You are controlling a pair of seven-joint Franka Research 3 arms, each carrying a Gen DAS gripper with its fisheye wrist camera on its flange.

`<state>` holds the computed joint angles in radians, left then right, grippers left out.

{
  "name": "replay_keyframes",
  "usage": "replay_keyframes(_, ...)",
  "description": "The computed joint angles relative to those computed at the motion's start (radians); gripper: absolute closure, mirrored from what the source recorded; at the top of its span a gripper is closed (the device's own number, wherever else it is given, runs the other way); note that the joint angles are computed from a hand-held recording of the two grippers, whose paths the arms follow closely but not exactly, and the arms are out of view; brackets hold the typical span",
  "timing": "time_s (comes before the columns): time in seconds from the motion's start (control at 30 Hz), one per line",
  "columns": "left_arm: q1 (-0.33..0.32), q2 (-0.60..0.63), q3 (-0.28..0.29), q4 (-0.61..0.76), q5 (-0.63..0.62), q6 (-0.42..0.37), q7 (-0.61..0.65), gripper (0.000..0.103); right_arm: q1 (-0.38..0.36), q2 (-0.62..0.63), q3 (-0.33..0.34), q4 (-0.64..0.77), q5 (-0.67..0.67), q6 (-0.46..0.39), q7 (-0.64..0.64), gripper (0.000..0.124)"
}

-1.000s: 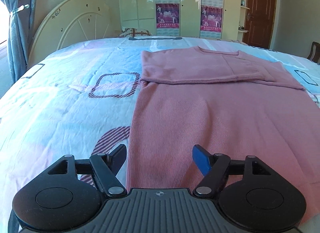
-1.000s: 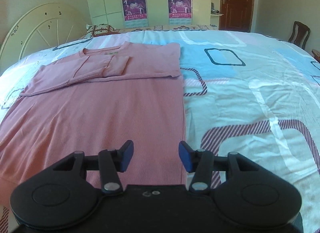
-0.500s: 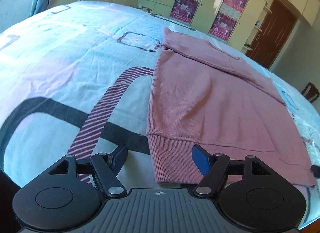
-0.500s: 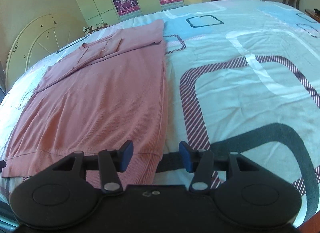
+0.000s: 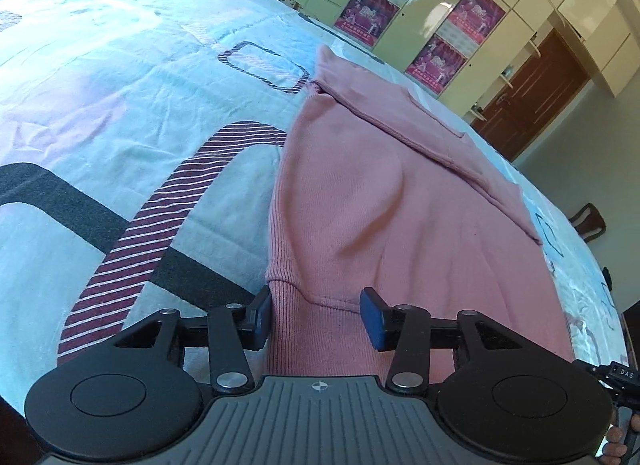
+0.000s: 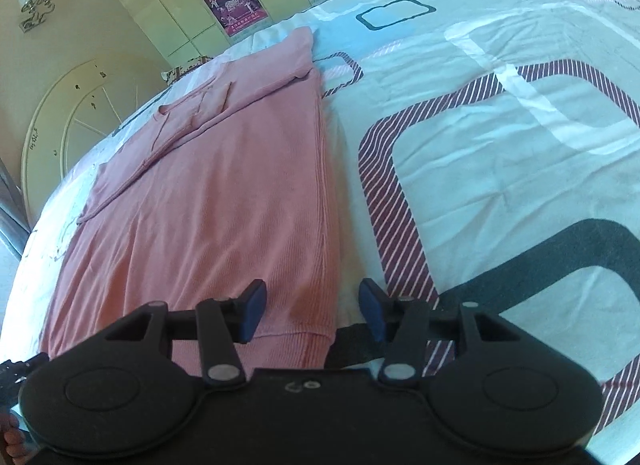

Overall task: Fold small clothes
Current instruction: 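Move the left tool down to the sweatshirt hem, then close the left tool on the hem while the right tool grasps the hem too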

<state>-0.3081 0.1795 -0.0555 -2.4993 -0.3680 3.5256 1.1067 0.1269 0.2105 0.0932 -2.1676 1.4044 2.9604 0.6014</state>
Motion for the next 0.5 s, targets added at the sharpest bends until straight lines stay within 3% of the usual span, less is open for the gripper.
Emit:
replay_keyframes(0.07, 0.027, -0.016, -0.018, -0.012, 0.061, -0.021, -0.022, 0.063, -0.016, -0.021, -0.001, -0.021, 0.032, -0.062, -0.027, 0.077)
replay_keyframes(0.2, -0.077, -0.022, 0.045, 0.003, -0.068, -0.053, 0.116, 0.064, -0.016, -0.061, -0.019, -0.064, 0.05, -0.176, -0.081, 0.086)
replay_keyframes(0.33, -0.066, -0.014, 0.042, 0.024, -0.06, -0.069, 0.119, 0.064, -0.019, -0.047, -0.037, -0.044, 0.056, -0.251, -0.07, 0.101)
replay_keyframes(0.37, -0.079, -0.013, 0.054, 0.028, -0.066, -0.075, 0.137, 0.072, -0.017, -0.04, -0.038, -0.037, 0.047, -0.253, -0.055, 0.108)
replay_keyframes(0.43, -0.159, -0.016, 0.117, 0.039, -0.148, -0.093, 0.223, 0.099, -0.014, -0.043, -0.035, -0.037, 0.075, -0.237, -0.089, 0.113)
replay_keyframes(0.5, -0.184, -0.023, 0.129, 0.031, -0.19, -0.066, 0.255, 0.099, -0.012, -0.056, -0.034, -0.042, 0.126, -0.22, -0.136, 0.113)
